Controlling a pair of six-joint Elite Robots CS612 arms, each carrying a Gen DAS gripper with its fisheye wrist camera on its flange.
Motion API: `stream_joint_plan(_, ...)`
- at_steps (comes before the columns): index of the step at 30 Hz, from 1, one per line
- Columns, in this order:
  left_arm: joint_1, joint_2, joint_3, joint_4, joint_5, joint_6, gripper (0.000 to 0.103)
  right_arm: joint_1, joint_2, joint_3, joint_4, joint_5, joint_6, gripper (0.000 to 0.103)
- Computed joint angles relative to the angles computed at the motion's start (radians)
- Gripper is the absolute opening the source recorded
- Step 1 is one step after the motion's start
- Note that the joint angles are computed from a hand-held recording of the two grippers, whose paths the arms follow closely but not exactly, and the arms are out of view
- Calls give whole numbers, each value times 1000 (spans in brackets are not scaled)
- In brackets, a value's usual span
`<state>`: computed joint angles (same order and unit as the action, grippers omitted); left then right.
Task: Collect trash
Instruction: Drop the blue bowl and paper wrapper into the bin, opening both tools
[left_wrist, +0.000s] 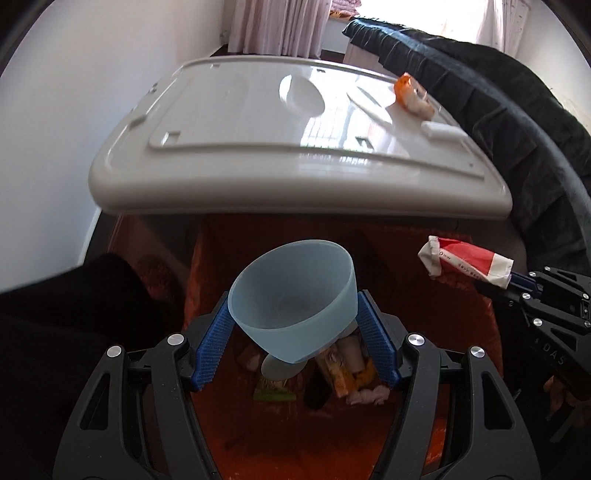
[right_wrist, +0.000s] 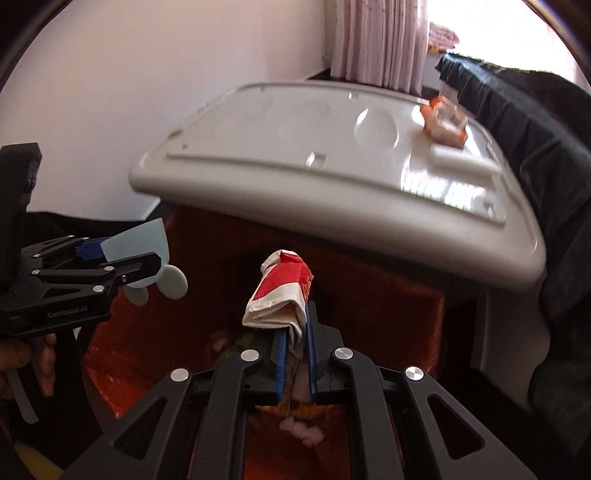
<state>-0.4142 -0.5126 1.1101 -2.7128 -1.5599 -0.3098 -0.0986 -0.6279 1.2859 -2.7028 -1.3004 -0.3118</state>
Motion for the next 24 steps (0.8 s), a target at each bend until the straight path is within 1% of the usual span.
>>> stream_joint_plan(5,-9,-3,21,-4,3,3,65,10,0,19,-12,-38,2,9)
stream_joint_plan(11,-9,0,16,0,-2,10,65,13,1,26,-4,-54,-4,10)
stream_joint_plan(13,-8,1,14,6,-8,8,65,14,3,25,1,-59,-8,14)
stream_joint_plan(14,-7,2,13,11,-13,5,65,15,4,24,5,-61,-11,20)
stream_joint_plan(16,-3,5,7,23,-42,-3,67,18,6,20,21,-71,-13,36)
stream_joint_plan(17,-1,6,3,29,-59,-8,68,17,5,23,19,-73,-3,56)
stream_joint_plan(18,-2,7,-3,42,-57,-12,74,16,5,27,6,-75,11,71)
stream_joint_plan(19,-6,7,-8,59,-40,-12,82,14,3,35,-21,-77,33,75)
stream_joint_plan(20,-9,7,-9,65,-23,-10,84,12,2,38,-35,-74,48,79)
stream_joint_plan(21,-12,5,-8,59,-4,-6,86,9,2,37,-45,-72,64,79)
stream_joint_plan(24,-14,2,-2,18,8,-2,88,3,3,38,-80,-85,101,82)
